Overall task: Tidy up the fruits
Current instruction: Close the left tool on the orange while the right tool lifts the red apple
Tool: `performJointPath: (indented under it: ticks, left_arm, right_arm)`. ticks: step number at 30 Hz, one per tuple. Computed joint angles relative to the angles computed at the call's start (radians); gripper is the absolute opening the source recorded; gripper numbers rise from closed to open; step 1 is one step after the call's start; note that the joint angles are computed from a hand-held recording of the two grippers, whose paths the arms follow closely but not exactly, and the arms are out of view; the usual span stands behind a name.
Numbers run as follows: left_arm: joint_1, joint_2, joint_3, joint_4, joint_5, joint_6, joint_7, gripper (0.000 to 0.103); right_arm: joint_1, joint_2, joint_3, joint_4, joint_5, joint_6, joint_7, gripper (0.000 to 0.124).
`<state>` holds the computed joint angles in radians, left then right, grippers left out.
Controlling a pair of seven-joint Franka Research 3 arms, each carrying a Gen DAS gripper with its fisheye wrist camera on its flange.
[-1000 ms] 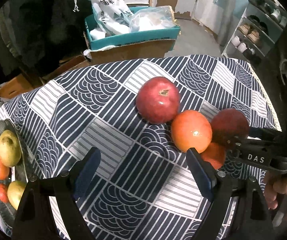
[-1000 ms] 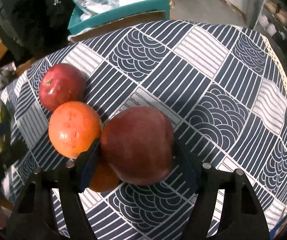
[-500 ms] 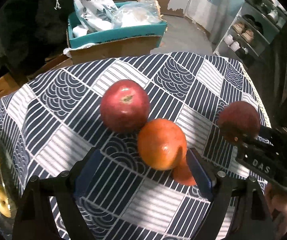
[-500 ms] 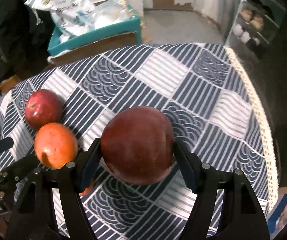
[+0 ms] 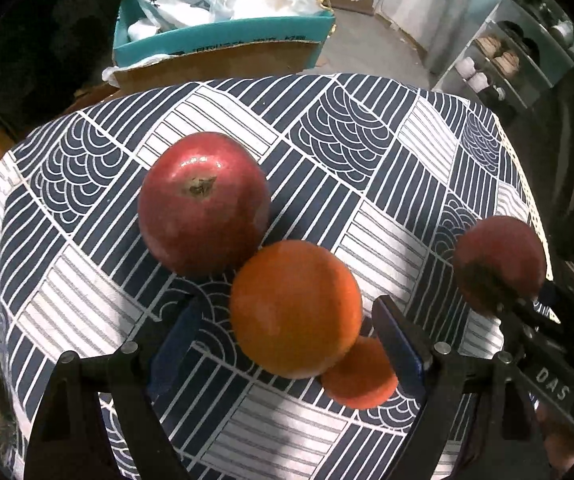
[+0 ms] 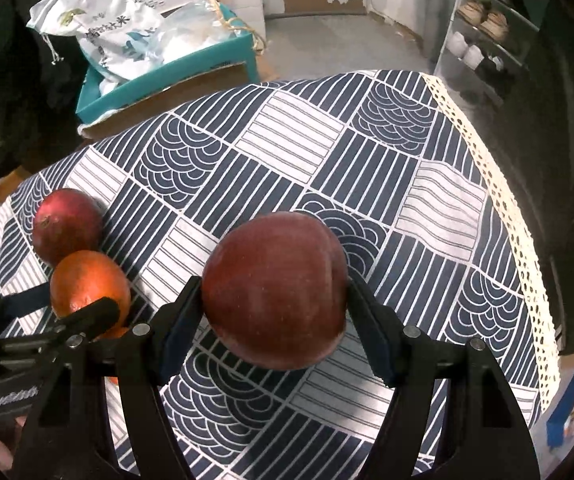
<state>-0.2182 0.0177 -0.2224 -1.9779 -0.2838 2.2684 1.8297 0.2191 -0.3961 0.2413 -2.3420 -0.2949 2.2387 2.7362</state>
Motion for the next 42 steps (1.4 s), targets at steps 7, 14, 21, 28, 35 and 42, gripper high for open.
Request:
performJointPath:
  ticks: [7,14,21,28,35,42]
  left_arm:
    - [0.007,0.029,-0.006,0.024,-0.029,-0.052,0.023,0.067]
    - [0.009,0.001,-0.003,-0.008,-0.032,-0.033,0.053,0.065]
    - [0.006,-0.064,0.015,-0.074,-0.037,0.022,0.098,0.065]
    - [0.005,-0.123,0.047,-0.112,-0.052,0.062,0.159,0.065]
    - [0.007,-0.185,0.081,-0.136,-0.073,0.077,0.213,0.065]
    - [0.006,-0.252,0.114,-0.156,-0.096,0.086,0.249,0.065]
  right_arm:
    - [0.004,0.005,-0.003,0.006,0.001,-0.009,-0.013,0.072]
    - [0.007,0.004,0.001,0.014,-0.001,-0.011,-0.022,0.072]
    - [0.009,0.002,0.015,0.043,-0.033,-0.037,-0.023,0.072]
    - [0.022,0.003,0.025,0.078,-0.050,-0.050,-0.039,0.072]
    - [0.035,0.006,0.039,0.126,-0.077,-0.065,-0.050,0.072]
    - [0.046,0.008,0.059,0.181,-0.113,-0.088,-0.053,0.072]
